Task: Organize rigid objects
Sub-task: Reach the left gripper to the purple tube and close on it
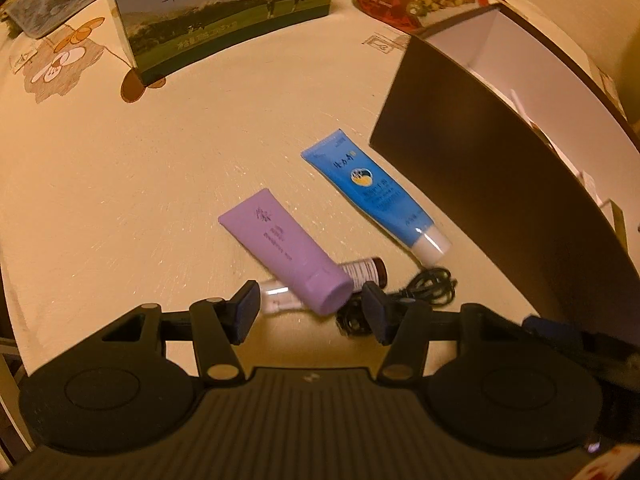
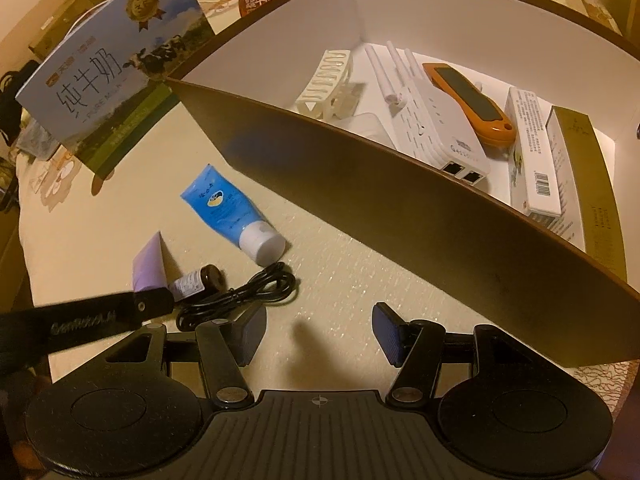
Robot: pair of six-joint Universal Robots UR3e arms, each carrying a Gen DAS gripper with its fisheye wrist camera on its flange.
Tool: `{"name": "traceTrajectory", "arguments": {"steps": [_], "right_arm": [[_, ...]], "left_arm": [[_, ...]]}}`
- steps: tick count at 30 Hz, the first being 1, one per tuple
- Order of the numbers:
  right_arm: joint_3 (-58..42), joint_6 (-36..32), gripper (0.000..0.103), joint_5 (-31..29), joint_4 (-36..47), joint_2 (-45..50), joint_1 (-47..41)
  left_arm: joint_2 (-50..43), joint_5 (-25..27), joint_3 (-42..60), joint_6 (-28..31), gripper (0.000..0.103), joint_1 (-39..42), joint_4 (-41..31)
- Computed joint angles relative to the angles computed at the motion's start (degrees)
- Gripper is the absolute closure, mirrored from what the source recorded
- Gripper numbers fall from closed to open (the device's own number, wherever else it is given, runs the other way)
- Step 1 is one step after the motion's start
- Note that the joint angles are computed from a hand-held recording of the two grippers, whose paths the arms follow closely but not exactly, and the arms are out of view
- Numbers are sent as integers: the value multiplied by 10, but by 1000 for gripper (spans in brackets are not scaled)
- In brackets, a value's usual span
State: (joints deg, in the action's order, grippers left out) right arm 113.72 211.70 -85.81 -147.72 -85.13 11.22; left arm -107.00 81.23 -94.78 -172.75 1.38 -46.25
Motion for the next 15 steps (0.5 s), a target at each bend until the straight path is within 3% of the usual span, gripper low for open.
{"name": "traceTrajectory", "arguments": {"steps": [7,10,15], "right_arm": [[-8,1,47,-1,-4,12,6],[-13,3,47,2,-5,20,9],[-22,9,47,11,-16,37,15]], "left_arm": [[-13,17,-14,18,52,7,37],[-5,30,-38,35,58,22,55],[2,38,-68,60,59,67,75]]}}
